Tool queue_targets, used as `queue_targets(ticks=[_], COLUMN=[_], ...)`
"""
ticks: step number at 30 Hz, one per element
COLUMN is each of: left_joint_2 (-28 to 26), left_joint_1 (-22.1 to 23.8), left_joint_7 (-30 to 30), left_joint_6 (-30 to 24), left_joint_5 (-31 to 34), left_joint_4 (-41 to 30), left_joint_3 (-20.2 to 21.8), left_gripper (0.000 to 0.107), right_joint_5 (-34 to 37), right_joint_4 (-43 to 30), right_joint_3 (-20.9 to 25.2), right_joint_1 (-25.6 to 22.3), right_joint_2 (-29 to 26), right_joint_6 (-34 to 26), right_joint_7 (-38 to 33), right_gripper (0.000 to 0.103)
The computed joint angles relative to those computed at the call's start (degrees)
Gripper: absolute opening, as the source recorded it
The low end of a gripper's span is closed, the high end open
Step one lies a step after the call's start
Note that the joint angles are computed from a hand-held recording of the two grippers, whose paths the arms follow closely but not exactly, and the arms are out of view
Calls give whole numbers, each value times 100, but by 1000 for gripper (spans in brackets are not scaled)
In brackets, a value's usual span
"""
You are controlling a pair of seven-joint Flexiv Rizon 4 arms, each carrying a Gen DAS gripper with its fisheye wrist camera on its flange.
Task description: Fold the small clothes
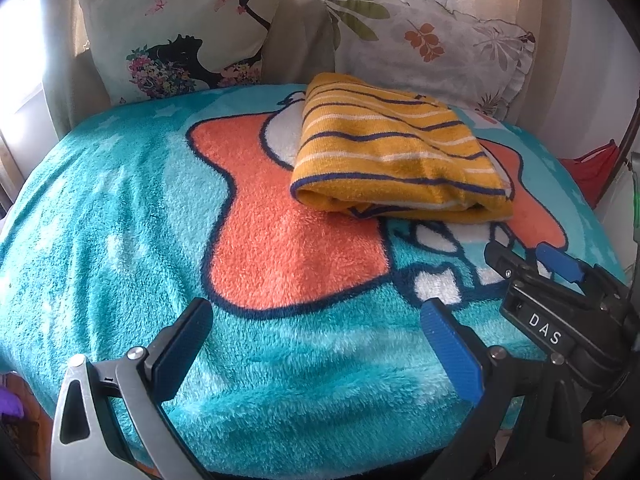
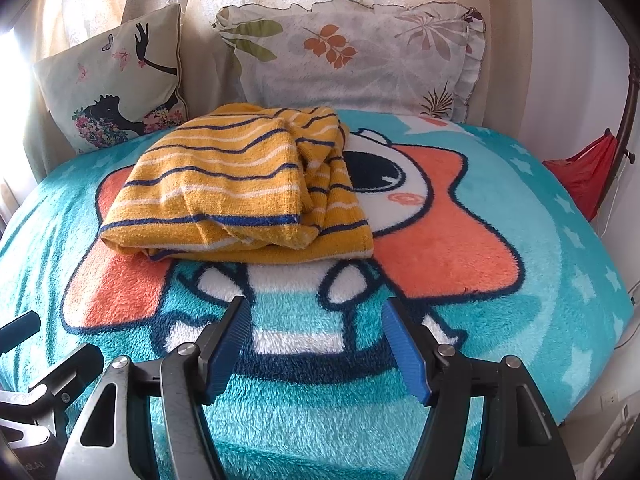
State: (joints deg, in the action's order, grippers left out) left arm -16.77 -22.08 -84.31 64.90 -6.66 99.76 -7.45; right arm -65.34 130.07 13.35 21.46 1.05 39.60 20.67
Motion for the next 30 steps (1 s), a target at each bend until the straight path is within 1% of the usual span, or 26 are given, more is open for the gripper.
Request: queue_targets(ticks=[4,6,15,17,19,23,25,28,30], left_joint_2=[2,11,50,52,57,66,64,56,55], left_joint_1=[-186,-204,-100,-70,-54,-59,-44,-37,-38], left_joint_7=[-457,-588,-678,-692,-735,-847,-865,-912,-928], left_joint_6=[97,123,216,266,312,361,337,279,267], left_joint_5=[567,731,782,747,746,867,870,880,901], left_joint_4=[-112,-136,-71,-47,-30,-29,-31,-52,-56], left_joint_3=[258,299,249,242,260,328,324,324,324], left_gripper=[103,103,103,103,103,103,103,103,103], right_joint_5=[4,21,34,194,380,588,602,580,603], right_joint_4=[-18,-27,-74,-186,-360,-767,-939,-1004,-992], right_joint_3=[-12,-12,-15,28,90,181,188,164,151], right_joint_1=[0,7,59,141,284,654,828,941,949], right_joint_2=[-36,-55,-121,-184,-268,-491,-605,-630,-597], right_joint_6=[13,3,-111,-420,-915,-2153,-2684,-2943,-2904], right_joint_7=[-33,-51,-125,-290,-474,-816,-968,-1059,-1083], right_gripper=[73,73,73,73,73,74,77,78,78])
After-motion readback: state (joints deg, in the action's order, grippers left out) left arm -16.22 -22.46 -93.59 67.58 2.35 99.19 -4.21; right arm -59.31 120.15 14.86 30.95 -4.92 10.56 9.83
